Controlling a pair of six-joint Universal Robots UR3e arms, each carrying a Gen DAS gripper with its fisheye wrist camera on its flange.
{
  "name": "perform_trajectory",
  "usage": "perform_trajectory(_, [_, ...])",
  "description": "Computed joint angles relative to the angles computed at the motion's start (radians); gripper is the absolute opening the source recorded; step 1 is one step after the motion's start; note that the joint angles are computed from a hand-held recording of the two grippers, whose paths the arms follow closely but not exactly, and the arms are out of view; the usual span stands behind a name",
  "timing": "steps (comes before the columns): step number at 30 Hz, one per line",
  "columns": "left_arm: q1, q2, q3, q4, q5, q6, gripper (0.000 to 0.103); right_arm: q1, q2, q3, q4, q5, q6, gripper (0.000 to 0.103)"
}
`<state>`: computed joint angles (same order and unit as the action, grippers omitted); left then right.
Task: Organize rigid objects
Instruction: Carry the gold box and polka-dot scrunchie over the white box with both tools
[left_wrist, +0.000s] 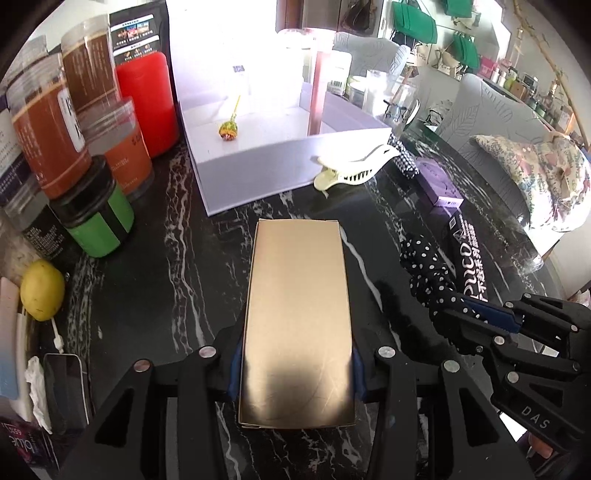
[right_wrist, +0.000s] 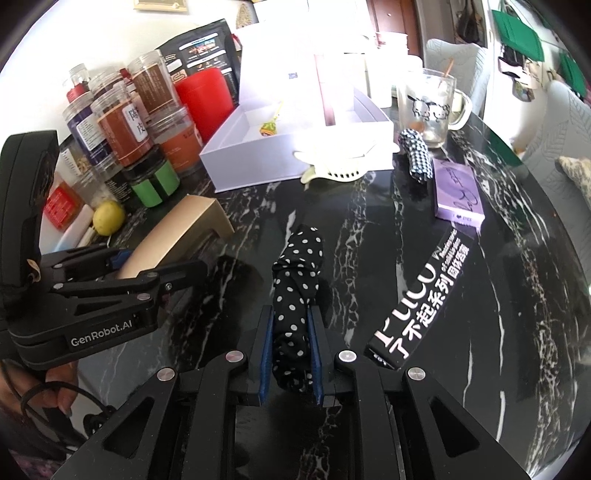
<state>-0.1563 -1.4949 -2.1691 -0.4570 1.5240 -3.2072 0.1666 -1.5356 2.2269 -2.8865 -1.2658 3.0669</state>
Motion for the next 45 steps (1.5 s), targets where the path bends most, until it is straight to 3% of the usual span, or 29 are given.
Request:
perform_trajectory(25, [-0.048, -0.039, 0.254, -0.059, 0.052, 0.025, 0.043, -0.015, -0.042, -0.183, 0.089, 0.030, -0.084, 0.017])
perform_trajectory(45, [-0.012, -0.260, 0.590, -0.117, 0.047, 0.058, 0.044, -0.071, 0.167, -0.533, 0.185, 0.076, -0.106, 0.017])
